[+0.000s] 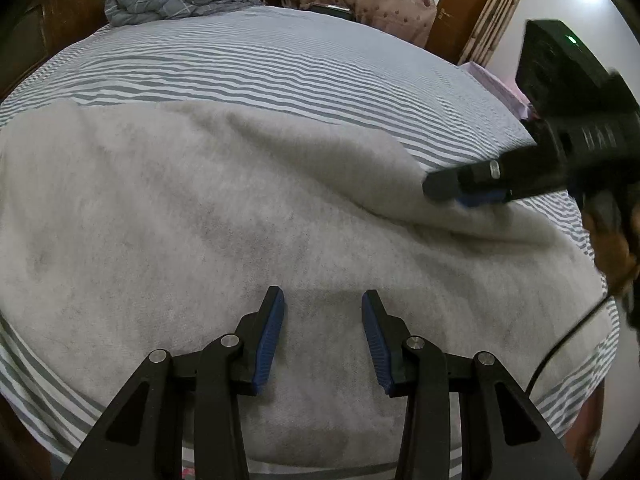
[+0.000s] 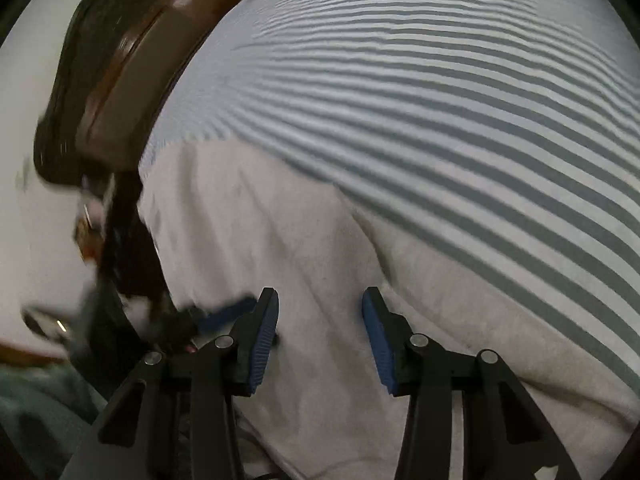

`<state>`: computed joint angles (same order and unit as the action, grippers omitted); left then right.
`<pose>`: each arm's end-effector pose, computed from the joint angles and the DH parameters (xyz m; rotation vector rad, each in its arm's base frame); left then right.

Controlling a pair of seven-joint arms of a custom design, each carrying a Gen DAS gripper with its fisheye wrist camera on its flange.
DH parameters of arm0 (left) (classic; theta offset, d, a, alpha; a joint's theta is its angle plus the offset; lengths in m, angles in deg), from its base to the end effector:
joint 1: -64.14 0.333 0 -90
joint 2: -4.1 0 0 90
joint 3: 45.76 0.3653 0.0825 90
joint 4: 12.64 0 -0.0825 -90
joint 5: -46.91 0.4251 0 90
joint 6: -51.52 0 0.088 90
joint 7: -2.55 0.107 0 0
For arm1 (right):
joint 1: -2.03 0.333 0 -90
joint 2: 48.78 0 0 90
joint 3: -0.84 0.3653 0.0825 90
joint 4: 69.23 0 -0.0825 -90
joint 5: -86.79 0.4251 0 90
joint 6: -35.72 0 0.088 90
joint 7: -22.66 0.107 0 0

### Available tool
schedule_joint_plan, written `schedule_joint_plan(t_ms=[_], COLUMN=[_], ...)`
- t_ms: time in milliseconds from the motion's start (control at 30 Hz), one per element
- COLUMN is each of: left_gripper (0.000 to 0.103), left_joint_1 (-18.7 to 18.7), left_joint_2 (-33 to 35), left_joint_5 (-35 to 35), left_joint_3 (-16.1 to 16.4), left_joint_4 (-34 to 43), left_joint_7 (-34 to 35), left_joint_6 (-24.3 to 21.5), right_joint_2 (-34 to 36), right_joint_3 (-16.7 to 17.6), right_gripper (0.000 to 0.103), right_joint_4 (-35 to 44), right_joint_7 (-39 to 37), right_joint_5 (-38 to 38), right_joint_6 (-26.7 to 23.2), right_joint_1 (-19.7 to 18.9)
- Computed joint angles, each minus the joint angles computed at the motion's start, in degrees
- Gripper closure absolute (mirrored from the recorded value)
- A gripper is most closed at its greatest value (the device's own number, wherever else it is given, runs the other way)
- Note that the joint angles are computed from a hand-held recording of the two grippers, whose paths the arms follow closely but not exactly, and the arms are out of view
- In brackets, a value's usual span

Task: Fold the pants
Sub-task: 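Smooth the folded pants with the right gripper toward the left gripper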

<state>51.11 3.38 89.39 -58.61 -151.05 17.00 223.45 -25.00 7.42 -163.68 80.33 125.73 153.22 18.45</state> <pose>0.4682 -0.2814 0.3885 -2.1035 1.7899 -0.8377 0.6617 0.3064 0.4114 -2.3161 1.1819 0.5762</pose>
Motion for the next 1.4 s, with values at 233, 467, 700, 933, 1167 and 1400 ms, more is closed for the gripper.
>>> schedule_joint_plan(t_ms=[233, 467, 700, 933, 1167, 1400], left_gripper=[0.061, 0.061, 0.061, 0.061, 0.061, 0.061], left_joint_1=[0.50, 0.94, 0.92, 0.84, 1.13, 1.55], left_joint_2=[-0.71, -0.53, -0.31, -0.47, -0.52, -0.35], left_joint_5=[1.10, 8.43, 10.78, 12.43, 14.94, 13.90], left_joint_3=[0.05, -0.30, -0.09, -0.04, -0.05, 0.38], left_joint_4=[-1.35, -1.10, -0.95, -0.96, -0.84, -1.17], left_joint_7=[-1.92, -7.24, -8.75, -10.16, -12.57, -12.31], left_joint_6=[2.08, 1.63, 1.75, 1.85, 2.15, 4.20], right_joint_2=[0.18, 0.89, 3.41, 6.90, -1.83, -3.74], right_joint_3=[0.88, 1.47, 0.78, 2.73, 1.99, 0.35], right_gripper=[0.051, 0.052, 0.052, 0.051, 0.051, 0.051], right_joint_4=[-0.87, 0.37, 2.63, 6.76, -2.96, -6.74], right_joint_7=[-5.34, -9.86, -3.54, -2.18, -9.57, -9.07], right_joint_5=[-0.12, 3.09, 8.85, 7.67, 3.92, 1.27], right_joint_6=[1.83, -1.15, 7.16, 1.62, 4.75, 3.09], right_joint_1=[0.45, -0.02, -1.14, -1.88, 0.39, 1.14])
